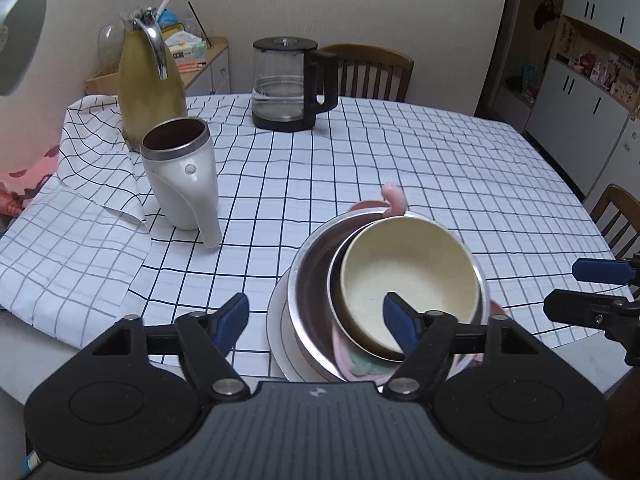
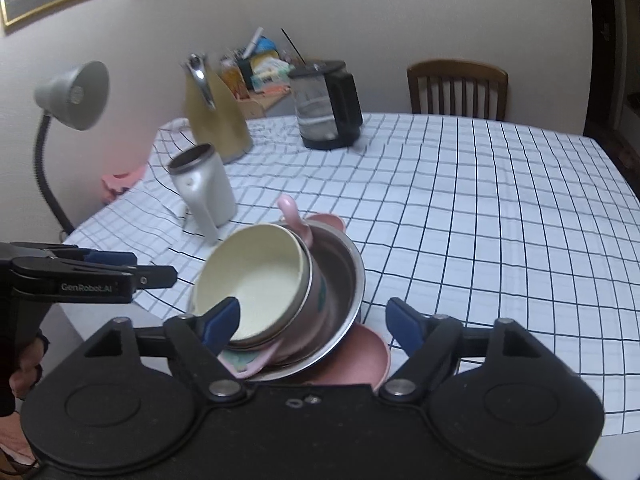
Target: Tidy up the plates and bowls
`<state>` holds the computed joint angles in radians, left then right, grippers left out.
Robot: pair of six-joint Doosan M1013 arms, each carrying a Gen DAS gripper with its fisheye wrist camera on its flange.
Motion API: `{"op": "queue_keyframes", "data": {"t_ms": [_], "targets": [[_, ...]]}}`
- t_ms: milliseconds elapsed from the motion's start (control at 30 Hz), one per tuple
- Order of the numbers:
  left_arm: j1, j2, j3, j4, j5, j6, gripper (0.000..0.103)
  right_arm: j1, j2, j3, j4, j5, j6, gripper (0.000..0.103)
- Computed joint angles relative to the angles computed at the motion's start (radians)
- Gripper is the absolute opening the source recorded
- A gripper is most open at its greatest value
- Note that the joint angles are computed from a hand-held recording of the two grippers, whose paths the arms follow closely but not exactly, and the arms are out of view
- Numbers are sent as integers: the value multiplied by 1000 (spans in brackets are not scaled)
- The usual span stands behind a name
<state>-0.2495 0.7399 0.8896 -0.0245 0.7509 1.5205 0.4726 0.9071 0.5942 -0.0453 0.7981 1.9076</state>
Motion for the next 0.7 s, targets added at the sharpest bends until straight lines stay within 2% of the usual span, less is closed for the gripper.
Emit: {"op": "queue_keyframes", "data": {"t_ms": [300,367,433,467,533,700], "targets": [[-30,-93,130,29,-102,-59,79,5,-117,196,-30,-172,0,98],[-38,-106,149,55,-114,-76,83,6,-137,227,-40,-198,6,101],[-46,-121,171,71,-130,-96,98,6,-156,259,-61,-223,27,102],[-49,-129,185,75,-144,-106,102,7,-168,279,-69,-237,35,102],[-56,-146,212,94,-170,-134,103,8,-183,302,-90,-252,54,103],[-70,-172,245,102,-174,-166,103,13,-215,353,-139,-278,105,103]]}}
